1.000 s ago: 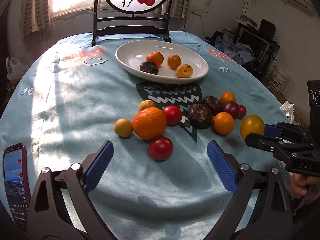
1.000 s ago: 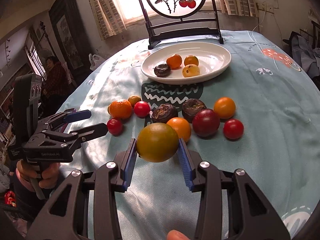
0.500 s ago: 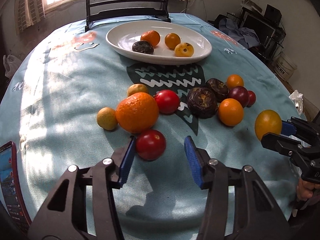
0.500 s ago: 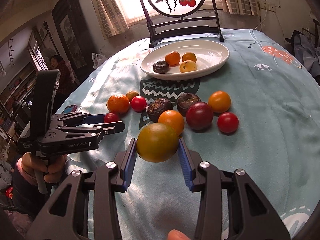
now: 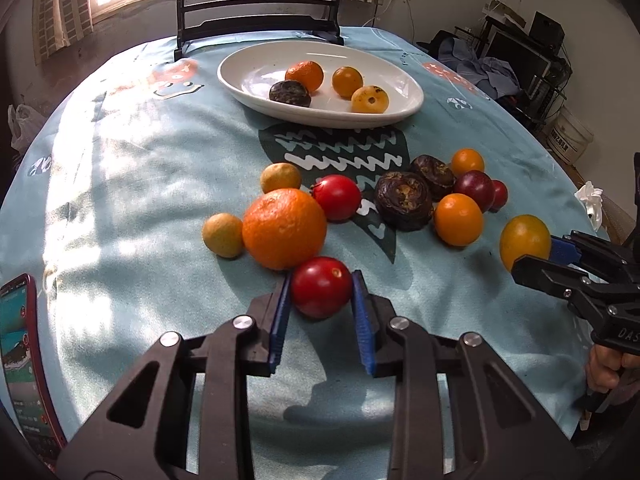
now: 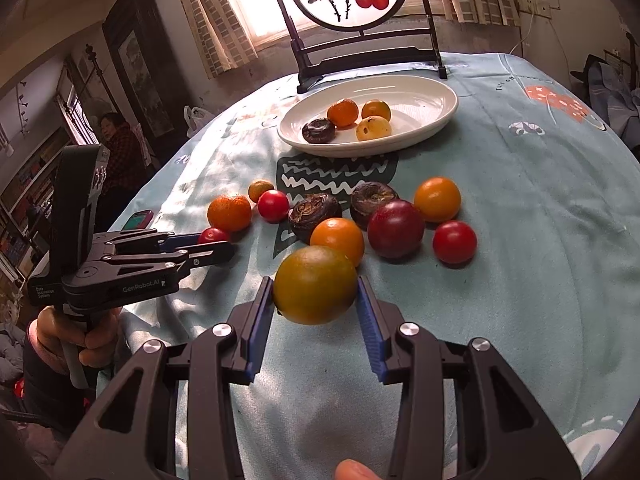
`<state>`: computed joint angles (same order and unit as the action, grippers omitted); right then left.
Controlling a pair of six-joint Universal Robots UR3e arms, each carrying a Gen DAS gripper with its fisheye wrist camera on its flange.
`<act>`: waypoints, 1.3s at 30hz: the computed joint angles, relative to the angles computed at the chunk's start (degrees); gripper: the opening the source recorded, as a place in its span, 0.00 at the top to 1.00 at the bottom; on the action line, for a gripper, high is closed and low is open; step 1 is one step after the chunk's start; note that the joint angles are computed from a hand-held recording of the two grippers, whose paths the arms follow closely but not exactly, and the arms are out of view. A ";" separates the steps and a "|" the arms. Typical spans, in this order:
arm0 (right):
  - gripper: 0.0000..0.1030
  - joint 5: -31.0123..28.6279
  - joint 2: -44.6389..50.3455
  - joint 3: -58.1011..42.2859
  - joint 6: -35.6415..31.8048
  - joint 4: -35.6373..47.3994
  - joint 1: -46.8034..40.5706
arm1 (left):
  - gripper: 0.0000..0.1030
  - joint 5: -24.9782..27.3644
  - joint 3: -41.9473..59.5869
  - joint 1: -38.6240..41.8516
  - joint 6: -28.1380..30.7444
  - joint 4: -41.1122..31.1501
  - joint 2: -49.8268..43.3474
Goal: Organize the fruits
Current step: 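Lower both held tomatoes onto the white plate and open both tools, then grasp an orange tomato with the right tool while the left tool grasps a mandarin orange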
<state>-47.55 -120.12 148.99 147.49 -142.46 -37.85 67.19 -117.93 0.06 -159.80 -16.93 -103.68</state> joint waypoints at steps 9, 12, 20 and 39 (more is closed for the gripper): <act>0.59 1.89 8.63 -6.63 4.92 -8.05 0.69 | 0.71 -7.79 6.22 1.13 -1.73 -2.00 0.61; 0.59 1.19 17.05 -11.82 10.36 -16.07 2.77 | 0.71 -7.17 15.19 -0.53 -4.93 -2.66 -4.54; 0.60 -7.67 43.16 -37.46 21.78 -22.13 11.01 | 0.71 3.77 54.90 -5.94 -13.56 -16.33 -27.42; 0.44 -7.32 50.04 -45.92 23.37 -20.48 11.46 | 0.14 10.94 56.84 -7.22 -14.46 -14.60 -28.64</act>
